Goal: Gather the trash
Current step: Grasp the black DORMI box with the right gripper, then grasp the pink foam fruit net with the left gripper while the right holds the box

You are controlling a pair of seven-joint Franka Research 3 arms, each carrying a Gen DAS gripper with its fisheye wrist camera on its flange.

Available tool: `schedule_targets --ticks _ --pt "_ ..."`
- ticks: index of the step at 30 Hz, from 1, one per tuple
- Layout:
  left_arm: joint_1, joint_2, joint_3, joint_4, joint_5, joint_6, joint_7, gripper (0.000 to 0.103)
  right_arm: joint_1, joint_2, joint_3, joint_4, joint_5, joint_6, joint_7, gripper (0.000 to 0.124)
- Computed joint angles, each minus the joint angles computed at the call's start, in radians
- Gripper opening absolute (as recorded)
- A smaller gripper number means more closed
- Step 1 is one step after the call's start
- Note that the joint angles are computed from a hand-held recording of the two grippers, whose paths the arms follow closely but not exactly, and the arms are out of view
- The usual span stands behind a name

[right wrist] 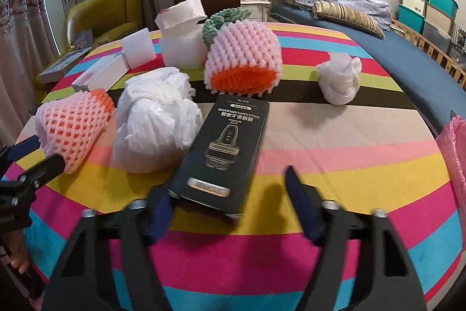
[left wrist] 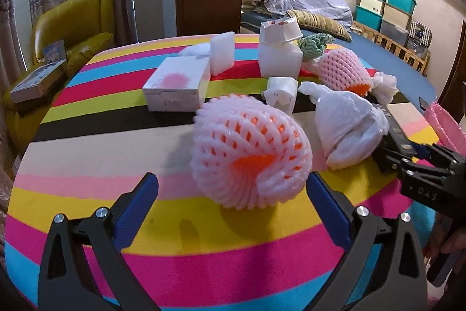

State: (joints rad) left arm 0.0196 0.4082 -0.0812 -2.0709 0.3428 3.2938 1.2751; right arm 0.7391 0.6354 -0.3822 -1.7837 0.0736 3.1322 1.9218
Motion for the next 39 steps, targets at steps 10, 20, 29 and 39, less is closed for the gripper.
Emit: schedule_targets --ticks 10,20,29,39 --pt "0.074 0.068 -0.132 0.121 -0.042 -0.127 0.029 0.098 -0.049 -0.057 0.058 -0.122 0.109 0.144 -0.092 0.038" --pt "-0.125 0.119 0.075 0.216 -0.062 -0.198 -0.127 0.068 -0.159 -0.088 0.193 -0.171 0.200 0.222 -0.224 0.038" --pt "-0.156 0.059 0.128 0.107 0.010 -0.027 -0.190 0.041 -0.228 -0.124 0.291 -0.236 0.276 0.310 -0.335 0.038" --pt "-0.252 -0.032 0.153 -0.052 -0.063 0.168 -0.045 0.041 -0.326 -0.178 0.403 -0.320 0.363 0.414 -0.422 0.038"
